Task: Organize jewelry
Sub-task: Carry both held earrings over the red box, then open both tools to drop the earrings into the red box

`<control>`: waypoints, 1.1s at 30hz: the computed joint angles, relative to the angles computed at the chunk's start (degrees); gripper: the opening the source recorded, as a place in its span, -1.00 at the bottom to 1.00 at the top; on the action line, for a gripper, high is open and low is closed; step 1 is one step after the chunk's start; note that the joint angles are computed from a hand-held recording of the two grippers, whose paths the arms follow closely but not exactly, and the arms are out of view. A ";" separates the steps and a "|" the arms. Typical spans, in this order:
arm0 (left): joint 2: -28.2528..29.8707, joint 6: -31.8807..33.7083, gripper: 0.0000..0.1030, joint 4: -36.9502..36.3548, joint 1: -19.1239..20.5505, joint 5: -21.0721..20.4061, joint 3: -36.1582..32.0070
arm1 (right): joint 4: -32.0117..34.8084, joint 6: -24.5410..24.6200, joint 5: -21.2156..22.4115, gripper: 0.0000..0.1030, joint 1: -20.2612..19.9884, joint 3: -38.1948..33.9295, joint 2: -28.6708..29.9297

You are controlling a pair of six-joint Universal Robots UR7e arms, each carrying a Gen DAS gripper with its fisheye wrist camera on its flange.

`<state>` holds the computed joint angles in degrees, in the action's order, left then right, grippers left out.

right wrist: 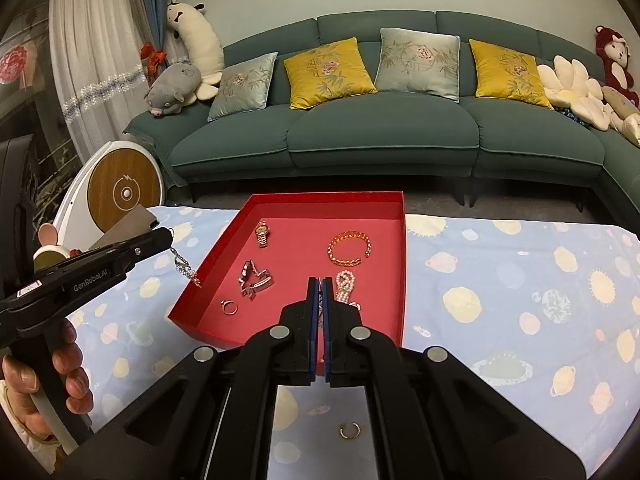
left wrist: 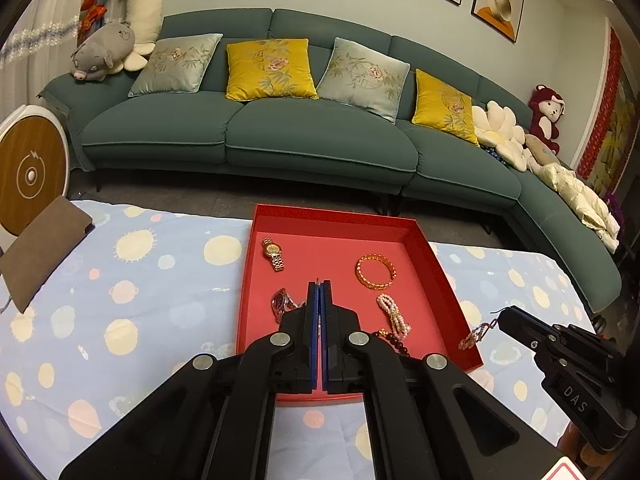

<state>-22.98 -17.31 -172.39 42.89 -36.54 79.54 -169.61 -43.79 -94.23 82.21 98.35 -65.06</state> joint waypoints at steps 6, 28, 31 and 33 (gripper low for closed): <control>1.55 2.15 -1.00 2.32 1.36 -0.22 -3.70 | 0.78 0.52 -1.13 -0.99 0.14 -3.45 2.54; 12.71 1.64 -1.00 17.10 8.10 -7.58 -24.71 | 3.76 1.15 -4.91 -0.98 -0.50 -18.77 17.12; 13.40 0.03 -0.95 18.12 8.65 -7.92 -25.88 | 3.57 1.17 -5.39 -0.97 -0.45 -19.57 17.89; 13.52 -0.94 -0.90 18.99 8.93 -8.22 -26.24 | 3.32 1.34 -5.36 -0.95 -0.49 -19.79 18.06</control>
<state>-9.46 -18.25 -153.40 51.82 -44.76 53.30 -166.29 -42.45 -99.60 81.71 78.56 -47.00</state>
